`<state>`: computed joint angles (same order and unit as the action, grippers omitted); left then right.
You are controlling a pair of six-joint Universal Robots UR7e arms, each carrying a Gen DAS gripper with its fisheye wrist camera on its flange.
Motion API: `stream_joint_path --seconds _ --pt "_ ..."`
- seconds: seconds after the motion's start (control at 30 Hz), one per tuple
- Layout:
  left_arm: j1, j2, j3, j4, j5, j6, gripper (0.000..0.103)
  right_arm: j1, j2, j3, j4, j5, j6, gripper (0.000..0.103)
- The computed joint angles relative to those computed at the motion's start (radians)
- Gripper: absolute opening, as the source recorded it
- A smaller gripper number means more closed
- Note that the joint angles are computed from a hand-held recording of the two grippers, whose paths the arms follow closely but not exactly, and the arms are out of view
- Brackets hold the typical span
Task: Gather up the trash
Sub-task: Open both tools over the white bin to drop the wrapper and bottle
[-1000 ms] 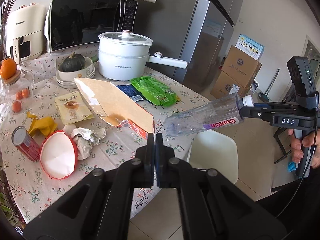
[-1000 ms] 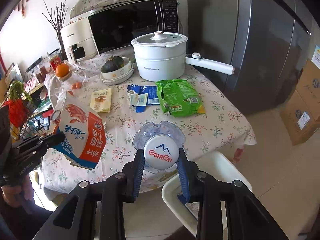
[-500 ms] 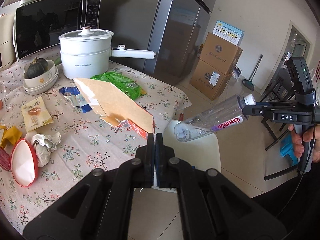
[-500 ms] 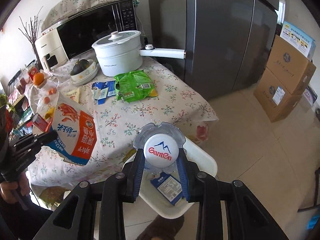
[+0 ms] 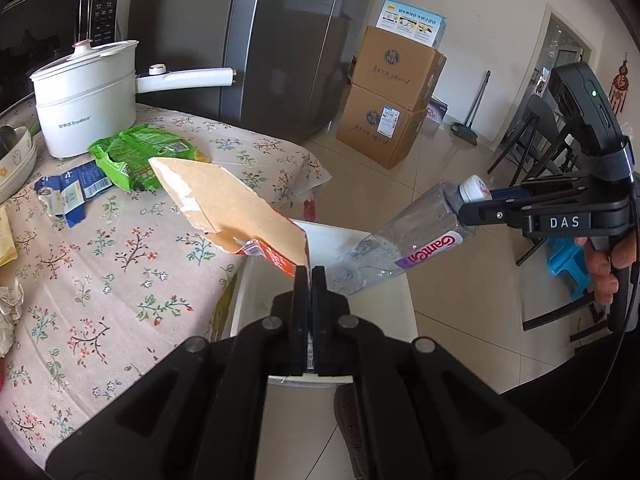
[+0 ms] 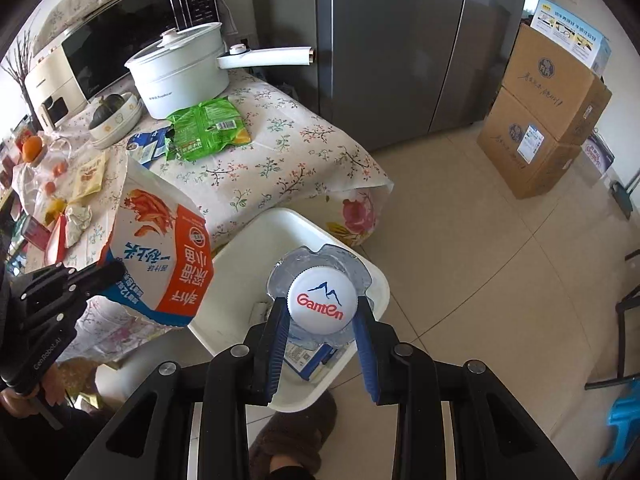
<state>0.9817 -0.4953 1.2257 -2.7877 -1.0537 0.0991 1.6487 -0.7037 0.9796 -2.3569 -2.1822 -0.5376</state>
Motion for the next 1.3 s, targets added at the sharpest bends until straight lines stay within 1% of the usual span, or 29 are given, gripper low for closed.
stream_joint_path --seconds 0.17,0.2,0.23,0.27,0.3,0.37,0.47,0.6,0.73,0.9,1.0,1.23,1.27,1.3 --pt "0.002 0.026 -0.026 0.033 -0.001 0.021 0.002 -0.010 -0.005 0.006 0.003 -0.018 0.007 0.033" --pt "0.001 0.027 -0.025 0.035 0.003 0.025 0.003 -0.012 -0.005 0.006 0.004 -0.021 0.008 0.033" --pt "0.001 0.027 -0.025 0.035 0.007 0.025 0.006 -0.014 -0.005 0.005 0.004 -0.024 0.010 0.033" --pt "0.005 0.029 -0.032 0.048 -0.002 0.019 0.020 -0.016 -0.004 0.004 0.006 -0.027 0.012 0.033" --pt "0.006 0.029 -0.034 0.056 -0.004 0.013 0.042 -0.018 -0.002 0.000 0.009 -0.029 0.015 0.033" --pt "0.001 0.023 -0.018 0.033 0.017 0.010 0.061 -0.020 0.001 -0.006 0.014 -0.035 0.019 0.033" --pt "-0.004 0.010 -0.010 0.045 0.036 0.005 0.064 -0.020 0.004 -0.011 0.020 -0.038 0.021 0.033" --pt "-0.009 -0.019 0.024 0.037 0.090 -0.017 0.080 -0.017 0.014 -0.020 0.025 -0.047 0.017 0.033" --pt "-0.007 -0.054 0.048 0.071 0.158 -0.062 0.084 -0.011 0.033 -0.038 0.040 -0.057 0.013 0.033" --pt "-0.009 -0.111 0.113 0.056 0.243 -0.098 0.092 -0.004 0.065 -0.070 0.065 -0.076 0.018 0.033" --pt "-0.008 -0.146 0.150 0.040 0.276 -0.110 0.095 0.003 0.082 -0.084 0.075 -0.087 0.027 0.033" --pt "-0.004 -0.224 0.226 0.027 0.329 -0.146 0.096 0.016 0.130 -0.140 0.119 -0.103 0.070 0.034" --pt "-0.003 -0.235 0.234 0.029 0.336 -0.153 0.096 0.019 0.138 -0.151 0.122 -0.103 0.074 0.036" --pt "-0.001 -0.246 0.244 0.031 0.341 -0.159 0.096 0.023 0.144 -0.155 0.113 -0.103 0.072 0.043"
